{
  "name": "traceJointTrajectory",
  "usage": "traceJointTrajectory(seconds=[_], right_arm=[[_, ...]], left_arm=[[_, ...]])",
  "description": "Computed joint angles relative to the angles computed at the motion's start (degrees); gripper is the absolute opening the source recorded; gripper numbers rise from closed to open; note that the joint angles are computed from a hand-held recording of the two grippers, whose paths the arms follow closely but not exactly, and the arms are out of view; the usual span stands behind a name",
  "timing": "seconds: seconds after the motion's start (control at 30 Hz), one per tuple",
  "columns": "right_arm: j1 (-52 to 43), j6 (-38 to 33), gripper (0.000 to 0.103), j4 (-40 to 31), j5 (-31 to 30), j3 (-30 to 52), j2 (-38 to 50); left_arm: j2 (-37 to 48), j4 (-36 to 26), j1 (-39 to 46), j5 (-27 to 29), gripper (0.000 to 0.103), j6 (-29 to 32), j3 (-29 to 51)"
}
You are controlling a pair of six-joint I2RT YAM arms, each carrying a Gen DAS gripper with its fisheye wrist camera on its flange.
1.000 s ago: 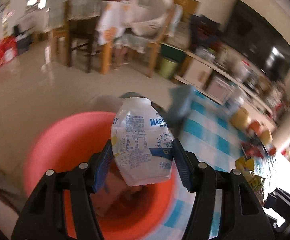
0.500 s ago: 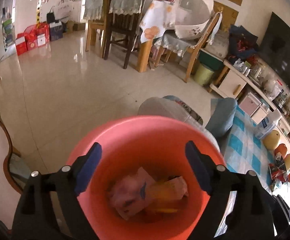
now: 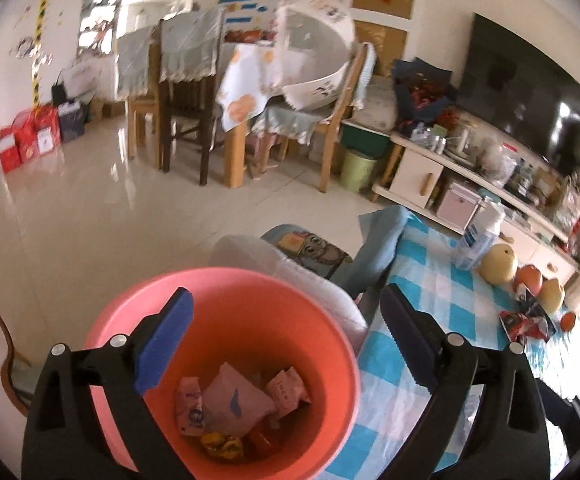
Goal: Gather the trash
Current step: 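Move both open tools back over the remaining packets on the table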
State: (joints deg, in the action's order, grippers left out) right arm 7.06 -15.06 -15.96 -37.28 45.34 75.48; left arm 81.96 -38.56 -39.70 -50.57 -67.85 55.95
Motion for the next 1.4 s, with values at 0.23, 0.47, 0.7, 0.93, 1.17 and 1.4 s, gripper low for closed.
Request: traceJointTrajectory(seconds=[0.23, 0.47, 0.7, 0.93, 1.17, 1.4], right_arm=[[-8.1, -5.2, 0.090, -2.3, -2.3, -0.7, -0.2], [-15.2, -10.4, 0.090, -3.9, -4.8, 0.2, 2.8], [-21.7, -15.1, 0.090, -5.7, -7.1, 1.9, 5.9], [-27.1, -19.1, 0.090, -6.9, -9.2, 3.9, 9.1], [-31.1, -21.6, 0.090, -8.0, -10.4, 6.8, 13.5], [-35.4, -24.6, 0.090, -9.6, -11.5, 10.9, 18.4]], left_arm=[[6.1, -1.4, -3.7, -3.0, 0.095, 1.5, 6.7], [12.3, -3.2, -5.8, -4.4, 0.095, 3.2, 13.5], [19.4, -6.6, -8.0, -6.1, 0.096, 4.7, 21.7], [26.0, -9.4, -9.6, -6.8, 0.096, 7.0, 29.8], [32.5, -12.9, -10.9, -7.5, 0.096, 8.6, 38.1], [38.7, -16.0, -11.5, -7.3, 0.096, 11.3, 46.4]])
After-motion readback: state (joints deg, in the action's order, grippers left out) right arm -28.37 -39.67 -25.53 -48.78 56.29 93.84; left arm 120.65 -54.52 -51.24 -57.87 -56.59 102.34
